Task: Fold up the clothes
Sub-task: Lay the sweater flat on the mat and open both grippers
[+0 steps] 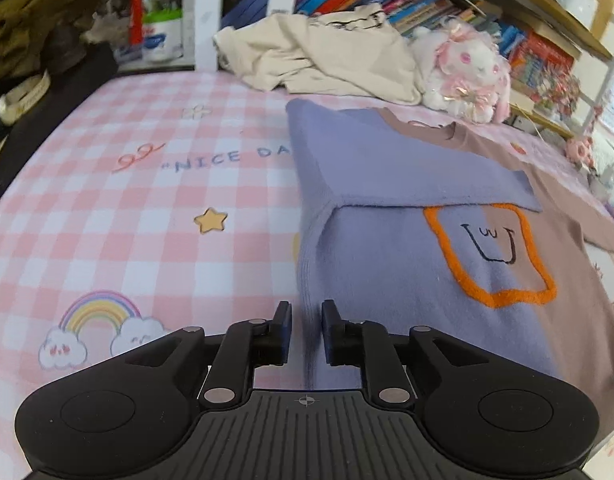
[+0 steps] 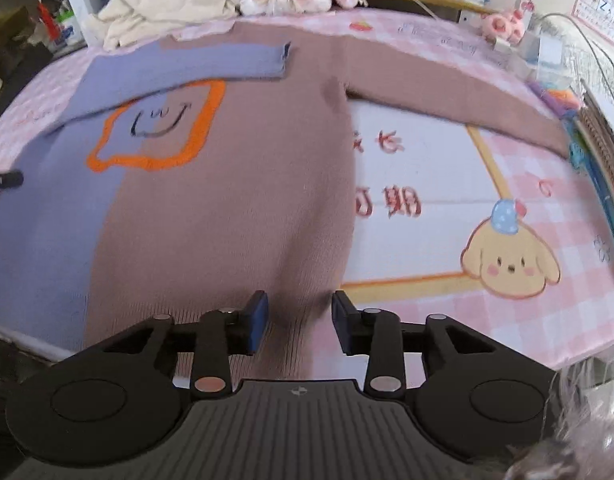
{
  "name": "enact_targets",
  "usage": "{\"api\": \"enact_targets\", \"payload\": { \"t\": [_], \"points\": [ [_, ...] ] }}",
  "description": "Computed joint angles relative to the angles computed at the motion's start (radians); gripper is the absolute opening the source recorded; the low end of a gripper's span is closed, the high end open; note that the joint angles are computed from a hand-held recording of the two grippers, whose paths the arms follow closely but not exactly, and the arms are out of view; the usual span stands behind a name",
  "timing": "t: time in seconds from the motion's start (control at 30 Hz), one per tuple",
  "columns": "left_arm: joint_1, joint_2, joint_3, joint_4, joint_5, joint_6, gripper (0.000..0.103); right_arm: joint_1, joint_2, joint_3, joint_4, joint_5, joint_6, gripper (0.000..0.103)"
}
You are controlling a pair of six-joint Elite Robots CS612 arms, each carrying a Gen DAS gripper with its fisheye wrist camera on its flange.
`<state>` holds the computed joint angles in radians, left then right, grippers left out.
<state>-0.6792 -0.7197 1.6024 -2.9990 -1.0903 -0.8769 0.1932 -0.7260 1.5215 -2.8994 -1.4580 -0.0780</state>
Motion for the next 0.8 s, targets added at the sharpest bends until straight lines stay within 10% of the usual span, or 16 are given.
{"api": "enact_targets", "payload": {
  "t": [0.27,0.4,0.8],
  "points": [
    [-0.027,0.029,-0.082,-0.069,0.066,0.161,0.050,-0.006,0.051,-0.078,0.017,0.012,-0.005,0.037],
    [-0.039,0.106,-0.239,-0.042,0.017,0.329,0.050,-0.015,0.063,-0.082,-0.021,0.057,-0.068,0.016],
    [-0.064,0.415,-0.832,0.283,0.073,0.723,0.049,-0.040,0.069,-0.085,-0.011,0.175,-0.179,0.015]
  ]
}}
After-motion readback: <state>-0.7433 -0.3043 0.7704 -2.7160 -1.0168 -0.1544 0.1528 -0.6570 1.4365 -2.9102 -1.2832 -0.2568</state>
